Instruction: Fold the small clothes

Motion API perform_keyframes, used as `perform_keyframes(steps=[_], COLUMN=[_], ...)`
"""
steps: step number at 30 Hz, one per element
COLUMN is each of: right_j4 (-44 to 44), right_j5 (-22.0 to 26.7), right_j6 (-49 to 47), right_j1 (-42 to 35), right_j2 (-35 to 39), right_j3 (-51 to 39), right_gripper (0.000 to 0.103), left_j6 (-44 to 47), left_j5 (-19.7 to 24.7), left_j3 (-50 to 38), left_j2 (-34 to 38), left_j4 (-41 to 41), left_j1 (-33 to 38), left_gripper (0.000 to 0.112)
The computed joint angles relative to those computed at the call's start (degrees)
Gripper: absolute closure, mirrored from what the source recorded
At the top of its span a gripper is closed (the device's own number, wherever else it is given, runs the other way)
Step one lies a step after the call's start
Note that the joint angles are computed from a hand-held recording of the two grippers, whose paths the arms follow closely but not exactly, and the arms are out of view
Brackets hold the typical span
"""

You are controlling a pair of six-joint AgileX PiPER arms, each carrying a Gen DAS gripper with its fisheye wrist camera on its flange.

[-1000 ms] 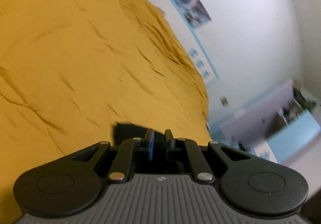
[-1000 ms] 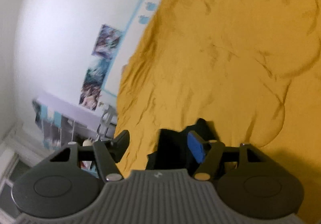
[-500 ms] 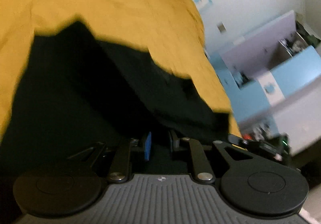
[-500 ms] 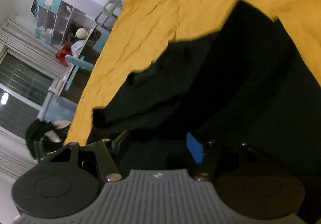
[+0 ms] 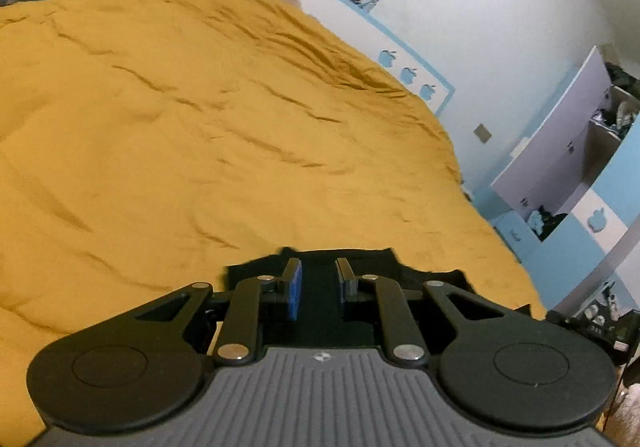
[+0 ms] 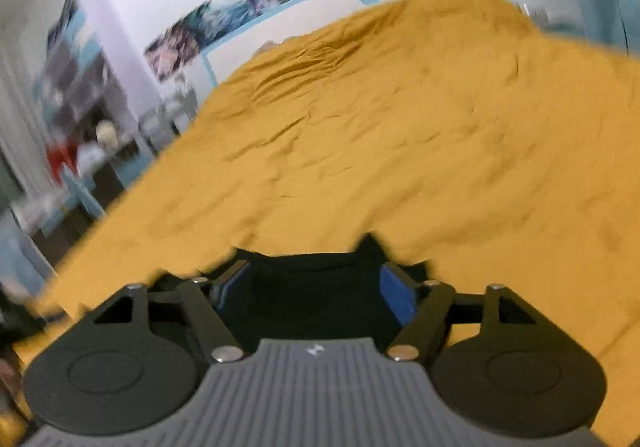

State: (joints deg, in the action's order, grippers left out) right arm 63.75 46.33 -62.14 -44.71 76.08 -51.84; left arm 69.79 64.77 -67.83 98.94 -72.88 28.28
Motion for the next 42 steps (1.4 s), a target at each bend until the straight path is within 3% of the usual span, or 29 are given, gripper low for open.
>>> perform_keyframes(steps=[4,6,13,14,16,17,19,22,25,28,33,35,38,42], right_j4=[-3.05,-2.41,-0.75,-1.92,-9.05,-11.08,-8.56,-0.16,2.42,-3.88,0.51,0.65,-0.25,0.15], right_j5=[-5.63,-7.62,-11.57,-11.65,-14.56,-16.28,-16.28,-17.85,-18.23,-21.31,-21.67,-20.99,-20.64,-20.21], right_j6=[-4.42,-7.62,-11.44,-10.30,-3.60,-1.64,-2.67,-8.08,-7.19,0.43,-2.19,-2.03,-1.42,-2.17], right_j1=[2.88,3.98,7.81,8.62,11.82,13.14,12.64,11.43,10.88,13.40,12.93,12.48,12.42,12.18], right_j2=[3.19,4.84,5.60,6.20,6.10,6.36,5.81,3.48,4.21,6.95,8.13,8.40,8.86,9.15], right_j3=[-1.71,-1.22,1.12,0.53,-0.45,-0.70,-0.45,1.36,0.51,-0.80,0.37,0.19,-0.48,-0.63], right_gripper=[0.035,0.035,0.039,0.043,0.076,0.087,0.092,0.094,0.095,0.095,0.094,0.093,0.093,0.092], left_j6=[-1.75,-1.17,-2.57,-2.97,-2.96,-2.51,-0.52,6.05,1.26,-6.86,-4.55,-4.98,-5.40,-7.60], left_j5=[-2.11,-0.97,-2.49,-2.88,-4.36,-4.59,-6.54,-9.86,-10.93,-4.84,-1.45,-0.81,-4.29,-8.95], left_j3=[-2.40,-2.99,-5.05,-5.08,-4.95,-4.95,-3.85,0.35,-1.57,-6.93,-8.85,-9.78,-8.90,-8.20], left_j2=[1.48,2.54,4.11,4.10,4.17,4.03,2.54,-1.29,-0.16,5.07,6.01,6.45,4.96,4.08], left_j4=[3.10,3.16,6.57,7.10,7.90,8.44,8.90,2.10,-2.55,0.01,5.58,7.01,9.00,12.71], left_j1=[-1.83,-2.29,-6.89,-7.39,-8.68,-9.07,-9.86,-8.51,-5.63,-2.89,-1.94,-2.37,-4.78,-8.25], left_gripper=[0.094,0.093,0.078,0.077,0.081,0.110,0.112,0.112,0.112,0.112,0.109,0.093,0.084,0.084])
